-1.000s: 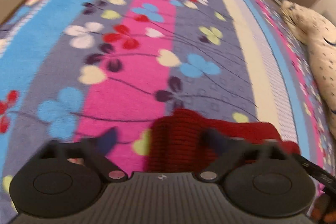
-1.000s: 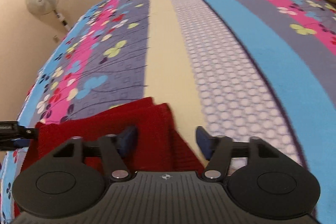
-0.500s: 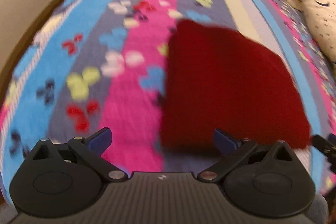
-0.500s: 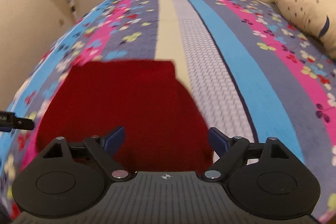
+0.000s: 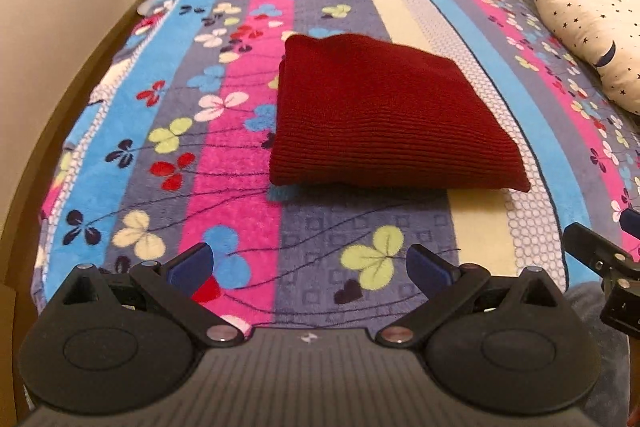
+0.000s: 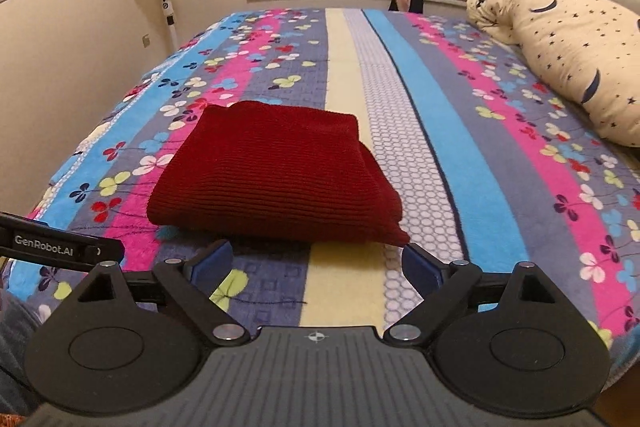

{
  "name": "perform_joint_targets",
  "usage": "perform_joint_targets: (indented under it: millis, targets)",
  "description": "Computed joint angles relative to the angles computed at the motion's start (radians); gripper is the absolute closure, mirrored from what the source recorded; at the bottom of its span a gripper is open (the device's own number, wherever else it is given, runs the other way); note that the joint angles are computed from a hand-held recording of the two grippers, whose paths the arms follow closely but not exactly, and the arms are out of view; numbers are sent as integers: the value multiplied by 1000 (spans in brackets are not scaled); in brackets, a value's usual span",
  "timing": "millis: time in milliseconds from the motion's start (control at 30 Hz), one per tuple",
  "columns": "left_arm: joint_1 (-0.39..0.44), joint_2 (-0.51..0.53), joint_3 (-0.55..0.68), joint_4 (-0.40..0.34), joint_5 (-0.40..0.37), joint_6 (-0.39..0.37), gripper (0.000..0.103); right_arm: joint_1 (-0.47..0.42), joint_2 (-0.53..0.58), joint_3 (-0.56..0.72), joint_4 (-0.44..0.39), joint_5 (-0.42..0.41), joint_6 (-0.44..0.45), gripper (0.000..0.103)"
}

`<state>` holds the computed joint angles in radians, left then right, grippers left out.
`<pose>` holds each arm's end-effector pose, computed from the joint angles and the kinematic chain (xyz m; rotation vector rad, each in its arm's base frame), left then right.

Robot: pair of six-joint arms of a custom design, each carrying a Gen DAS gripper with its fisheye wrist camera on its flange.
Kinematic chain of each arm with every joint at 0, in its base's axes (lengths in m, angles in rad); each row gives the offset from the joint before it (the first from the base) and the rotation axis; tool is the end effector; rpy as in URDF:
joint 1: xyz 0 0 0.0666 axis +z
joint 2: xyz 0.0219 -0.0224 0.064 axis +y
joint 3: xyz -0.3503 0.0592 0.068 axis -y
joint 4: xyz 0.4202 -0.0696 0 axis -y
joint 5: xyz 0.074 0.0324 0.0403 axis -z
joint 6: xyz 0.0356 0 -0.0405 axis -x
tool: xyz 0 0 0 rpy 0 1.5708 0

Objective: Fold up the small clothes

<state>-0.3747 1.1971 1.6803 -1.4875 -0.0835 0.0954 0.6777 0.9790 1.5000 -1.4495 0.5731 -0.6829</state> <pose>0.3620 -0.1396 0.5843 0.3269 2.5503 -0.0698 0.2534 0.1787 0.5851 0.2312 2.2976 -0.0455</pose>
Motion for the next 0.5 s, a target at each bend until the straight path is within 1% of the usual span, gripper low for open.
perform_joint_targets:
  millis: [100, 200, 300, 500]
  targets:
    - [-13, -28, -6, 3, -30, -4, 0, 37, -6, 7, -22, 32, -31, 11]
    - [-17, -46, -11, 0, -45, 1, 0, 66, -7, 14, -36, 56, -44, 11]
    - [-11, -59, -16, -2, -30, 5, 0, 83, -6, 21, -48, 68, -47, 11]
    - [-15, -72, -23, 0, -29, -10, 0, 94, -5, 24, -53, 79, -56, 11]
